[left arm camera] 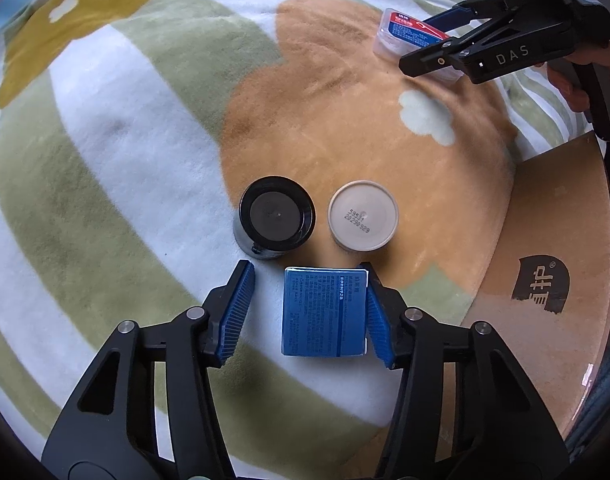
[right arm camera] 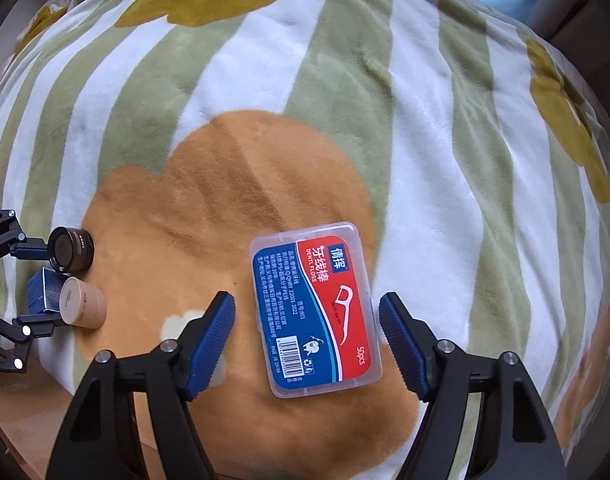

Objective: Organize objects
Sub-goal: 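Grasp the blue box with the left tool while the right grasps the floss case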

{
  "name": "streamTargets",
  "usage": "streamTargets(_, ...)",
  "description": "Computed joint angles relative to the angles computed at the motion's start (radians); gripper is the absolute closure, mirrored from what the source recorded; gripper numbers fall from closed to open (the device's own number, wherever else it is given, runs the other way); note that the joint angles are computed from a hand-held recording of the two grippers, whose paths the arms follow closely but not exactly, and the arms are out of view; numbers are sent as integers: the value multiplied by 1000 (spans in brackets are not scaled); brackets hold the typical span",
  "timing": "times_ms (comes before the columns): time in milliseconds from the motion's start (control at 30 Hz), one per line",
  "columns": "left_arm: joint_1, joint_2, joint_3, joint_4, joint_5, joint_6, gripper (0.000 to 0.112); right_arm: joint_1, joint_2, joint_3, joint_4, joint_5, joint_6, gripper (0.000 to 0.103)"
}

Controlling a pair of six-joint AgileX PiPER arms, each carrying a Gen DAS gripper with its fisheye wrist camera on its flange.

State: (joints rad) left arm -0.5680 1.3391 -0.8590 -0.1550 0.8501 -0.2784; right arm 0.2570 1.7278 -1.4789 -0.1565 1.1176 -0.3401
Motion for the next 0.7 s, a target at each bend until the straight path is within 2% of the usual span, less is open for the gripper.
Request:
streamTargets(133, -3, -1, 2, -21, -6, 19, 75, -6, 3, -6, -9, 6, 4, 43)
streamTargets(200, -3, 4, 1, -40, -6, 32, 81, -8, 3, -7, -14, 10, 7, 49)
streamTargets(433, -14, -16, -6, -25, 11, 11, 82, -7, -32, 13, -18, -4, 4, 51)
streamTargets(700, -20, -75, -35, 28, 73, -69, 82, -15, -85, -11, 17, 33, -29, 52)
